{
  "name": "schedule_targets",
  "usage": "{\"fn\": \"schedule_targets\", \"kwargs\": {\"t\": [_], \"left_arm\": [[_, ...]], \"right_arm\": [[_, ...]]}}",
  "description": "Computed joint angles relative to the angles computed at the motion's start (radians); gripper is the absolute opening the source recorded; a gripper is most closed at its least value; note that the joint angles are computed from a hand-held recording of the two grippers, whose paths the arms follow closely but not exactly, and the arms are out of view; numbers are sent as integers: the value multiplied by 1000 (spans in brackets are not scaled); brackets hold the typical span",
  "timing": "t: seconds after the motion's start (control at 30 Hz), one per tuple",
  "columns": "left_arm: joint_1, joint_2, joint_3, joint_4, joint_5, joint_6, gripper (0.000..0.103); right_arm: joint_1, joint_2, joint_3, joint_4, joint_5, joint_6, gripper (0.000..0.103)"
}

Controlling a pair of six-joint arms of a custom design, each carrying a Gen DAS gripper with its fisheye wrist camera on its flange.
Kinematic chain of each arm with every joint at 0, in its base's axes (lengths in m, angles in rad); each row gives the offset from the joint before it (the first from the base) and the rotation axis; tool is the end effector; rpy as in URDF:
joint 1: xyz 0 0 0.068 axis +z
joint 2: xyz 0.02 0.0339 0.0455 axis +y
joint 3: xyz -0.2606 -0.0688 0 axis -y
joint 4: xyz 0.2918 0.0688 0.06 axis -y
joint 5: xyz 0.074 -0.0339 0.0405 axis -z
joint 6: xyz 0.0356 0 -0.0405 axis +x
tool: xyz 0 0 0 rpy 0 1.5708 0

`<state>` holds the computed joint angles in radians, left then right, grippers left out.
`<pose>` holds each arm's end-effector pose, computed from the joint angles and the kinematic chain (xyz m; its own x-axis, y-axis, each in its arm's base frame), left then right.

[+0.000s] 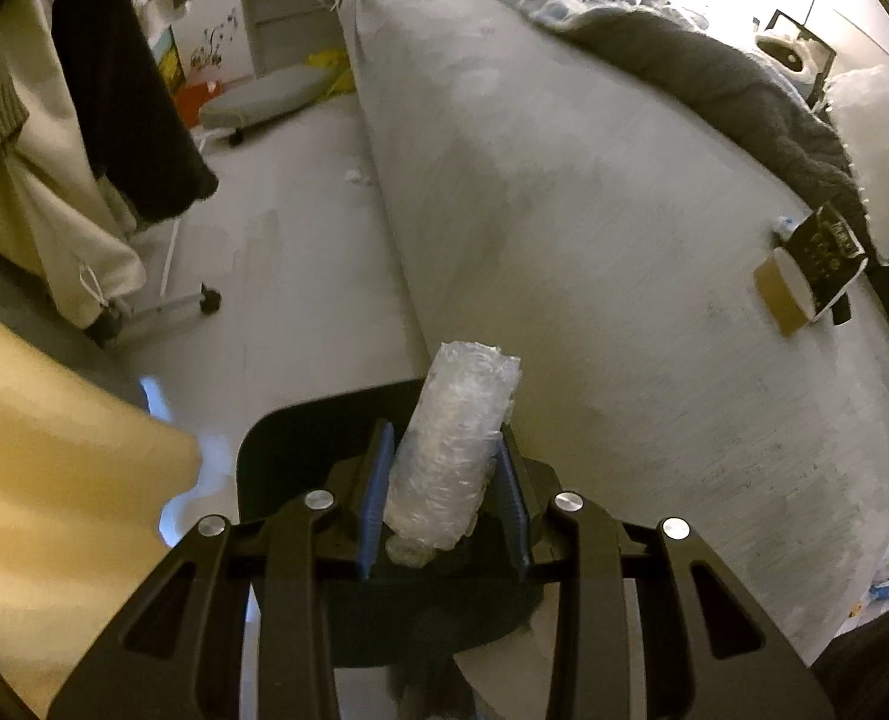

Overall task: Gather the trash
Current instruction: 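Carry both bubble-wrap pieces off the bed over the black bin, then open the left gripper to drop its bubble wrap into the bin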

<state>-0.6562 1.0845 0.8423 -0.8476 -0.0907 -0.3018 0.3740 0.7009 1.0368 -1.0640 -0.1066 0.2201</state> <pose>0.1973 -0.1479 0.2351 -0.8414 0.2743 -0.4656 0.3397 0.9386 -0.0609 0.1459 0.0613 0.3616 -0.7000 -0.0415 -0.7130 -0.2914 0.9280 0.2321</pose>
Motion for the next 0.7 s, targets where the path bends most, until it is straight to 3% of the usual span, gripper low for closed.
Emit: {"fn": "schedule_targets", "kwargs": {"t": [0.7], "left_arm": [[214,59,-52,-112,140,107,39]], "right_arm": [[172,183,-28,109,0,98,34]]}}
